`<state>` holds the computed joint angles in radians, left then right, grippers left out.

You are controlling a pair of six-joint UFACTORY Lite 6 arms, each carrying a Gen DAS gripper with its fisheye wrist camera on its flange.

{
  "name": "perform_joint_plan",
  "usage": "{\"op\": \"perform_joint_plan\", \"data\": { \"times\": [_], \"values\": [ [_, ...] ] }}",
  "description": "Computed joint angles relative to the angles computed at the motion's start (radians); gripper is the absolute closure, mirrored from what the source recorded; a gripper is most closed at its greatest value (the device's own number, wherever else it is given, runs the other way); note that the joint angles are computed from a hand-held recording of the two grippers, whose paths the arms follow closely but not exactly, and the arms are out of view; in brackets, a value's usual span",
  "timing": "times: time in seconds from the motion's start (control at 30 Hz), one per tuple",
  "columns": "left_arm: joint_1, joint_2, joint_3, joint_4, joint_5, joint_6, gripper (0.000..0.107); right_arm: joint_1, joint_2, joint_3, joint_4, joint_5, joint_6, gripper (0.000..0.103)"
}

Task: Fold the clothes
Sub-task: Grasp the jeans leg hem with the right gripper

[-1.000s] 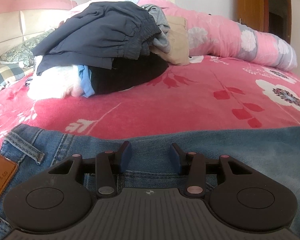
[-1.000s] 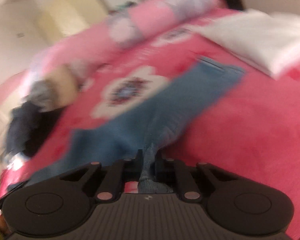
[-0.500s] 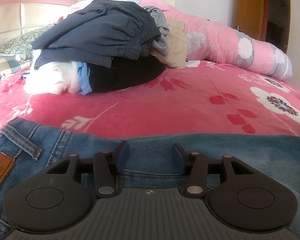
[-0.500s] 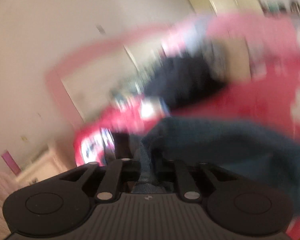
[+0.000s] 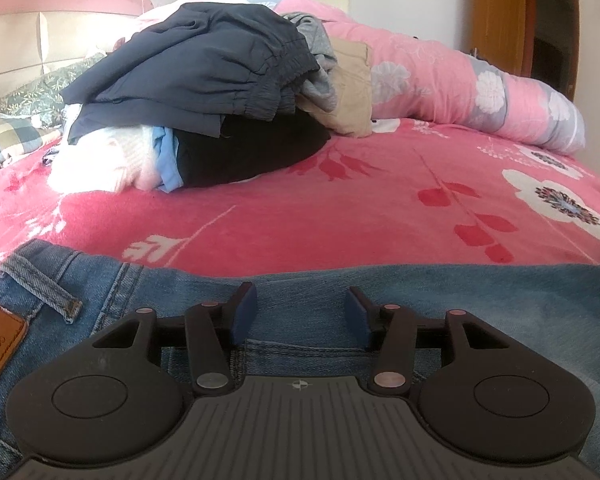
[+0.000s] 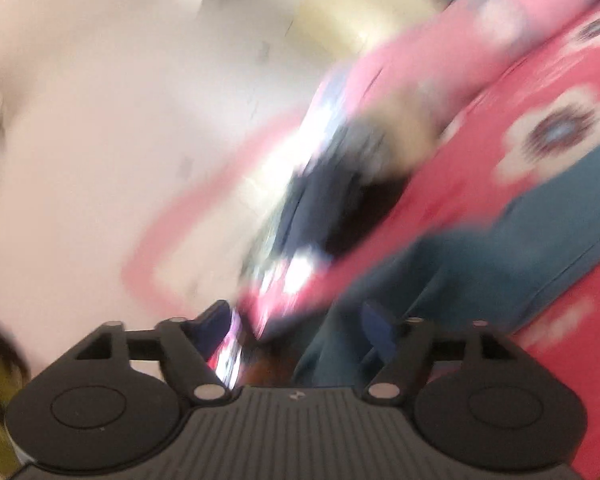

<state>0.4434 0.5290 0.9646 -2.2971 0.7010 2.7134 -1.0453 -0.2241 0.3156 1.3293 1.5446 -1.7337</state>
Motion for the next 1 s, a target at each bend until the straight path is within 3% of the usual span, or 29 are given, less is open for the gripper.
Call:
{"op": "perform_joint_plan", "data": {
  "times": [0.17,0.27,0.3,0.43,0.47,0.53,0.57,0.6,0.77,0.9,1.0],
  "values": [
    [0.001,0.0,-0.001,-0.001,0.002,0.002,0.057,0.0,0.422,0.383,0.309,-0.501,0.113,0.025],
    [-0.001,-0.002,-0.004,-0.008,0.003,0.009,0.057,0.076,0.647,0.637,0.443,-0.809,0.208,0.035],
    [-0.003,-0.001,-0.005,-0.013,0.003,0.013,0.057,0.105,0.711,0.706,0.46,-0.867,0.224,0.041],
    [-0.008,-0.003,-0.011,-0.033,0.005,0.032,0.057,0.232,0.789,0.819,0.701,-1.038,0.036,0.046],
    [-0.007,-0.003,-0.012,-0.031,0.007,0.03,0.057,0.249,0.806,0.837,0.772,-1.065,-0.023,0.05],
    [-0.003,0.001,-0.009,-0.022,0.01,0.02,0.057,0.293,0.836,0.854,0.981,-1.12,-0.197,0.085],
    [-0.001,0.003,-0.006,-0.015,0.012,0.012,0.057,0.294,0.831,0.83,1.047,-1.1,-0.253,0.088],
    [0.002,0.006,-0.003,-0.006,0.014,0.002,0.057,0.286,0.826,0.805,1.072,-1.065,-0.272,0.099],
    [0.01,0.014,0.01,0.022,0.018,-0.03,0.056,0.22,0.597,0.571,1.169,-0.941,-0.426,0.1],
    [0.015,0.017,0.014,0.035,0.023,-0.043,0.056,0.108,0.45,0.499,1.035,-0.936,-0.361,0.1],
    [0.019,0.02,0.017,0.045,0.027,-0.053,0.056,0.028,0.445,0.512,0.908,-0.945,-0.277,0.1]
  ]
}}
